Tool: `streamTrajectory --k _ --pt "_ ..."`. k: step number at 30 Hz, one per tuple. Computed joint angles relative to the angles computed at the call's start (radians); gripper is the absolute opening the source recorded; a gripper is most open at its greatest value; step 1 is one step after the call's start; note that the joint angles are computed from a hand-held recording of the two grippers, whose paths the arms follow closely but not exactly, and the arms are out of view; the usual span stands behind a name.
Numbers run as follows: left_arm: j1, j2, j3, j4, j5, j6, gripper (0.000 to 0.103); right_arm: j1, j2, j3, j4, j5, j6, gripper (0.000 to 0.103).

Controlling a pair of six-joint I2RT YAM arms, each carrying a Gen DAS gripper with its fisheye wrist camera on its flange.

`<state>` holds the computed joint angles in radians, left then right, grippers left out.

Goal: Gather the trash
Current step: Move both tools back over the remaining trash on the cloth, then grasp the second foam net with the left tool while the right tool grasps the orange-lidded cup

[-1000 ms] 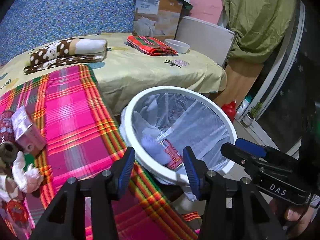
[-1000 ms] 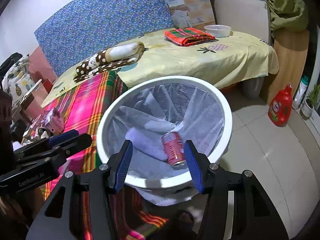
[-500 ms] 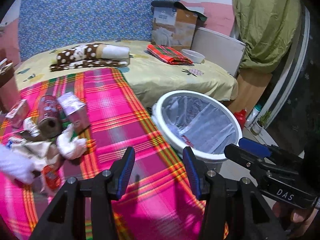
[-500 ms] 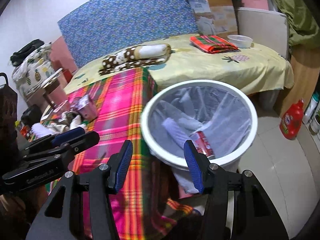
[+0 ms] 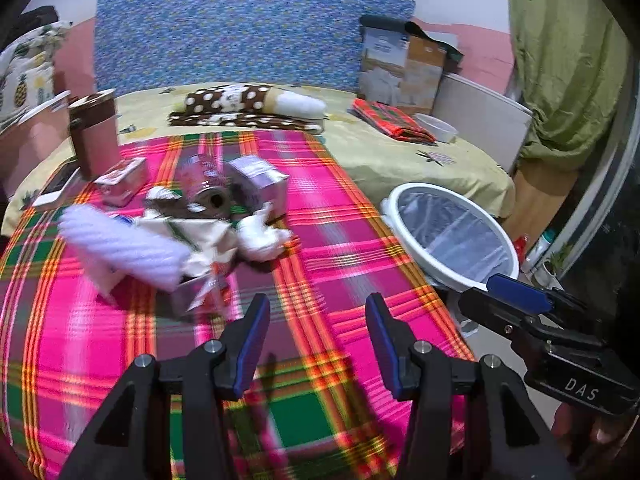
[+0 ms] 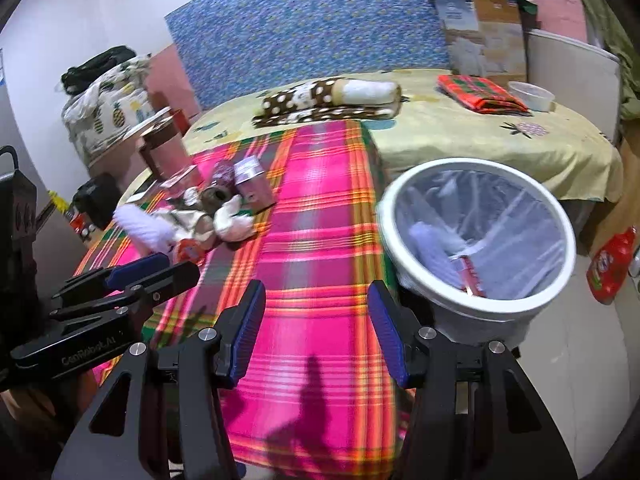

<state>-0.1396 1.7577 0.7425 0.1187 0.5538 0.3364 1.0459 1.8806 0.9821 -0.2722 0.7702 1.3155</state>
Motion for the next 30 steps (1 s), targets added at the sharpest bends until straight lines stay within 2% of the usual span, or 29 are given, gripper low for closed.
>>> streamTrajectory --k 7,17,20,25,30 --pt "0.081 0.020 0.006 0.003 0.016 0.015 0.052 -0.008 0.061 0.080 0.020 -0.034 -0.080 0.055" --pt "0.142 0.058 0.050 0.003 0.015 0.010 0.052 -0.020 0.112 0.144 0.027 -0.060 -0.126 0.056" --pt "0.157 0.077 0.069 0.006 0.010 0.001 0.052 -0.029 0.122 0.150 0.044 -0.072 -0.142 0.061" --pt "0.179 0.117 0.119 0.002 -0.012 -0.026 0.053 -0.042 0.134 0.155 0.071 -0.092 -0.167 0.061" --pt "0.192 0.168 0.179 -0.009 -0.026 -0.068 0.058 -0.060 0.149 0.163 0.106 -0.122 -0.201 0.061"
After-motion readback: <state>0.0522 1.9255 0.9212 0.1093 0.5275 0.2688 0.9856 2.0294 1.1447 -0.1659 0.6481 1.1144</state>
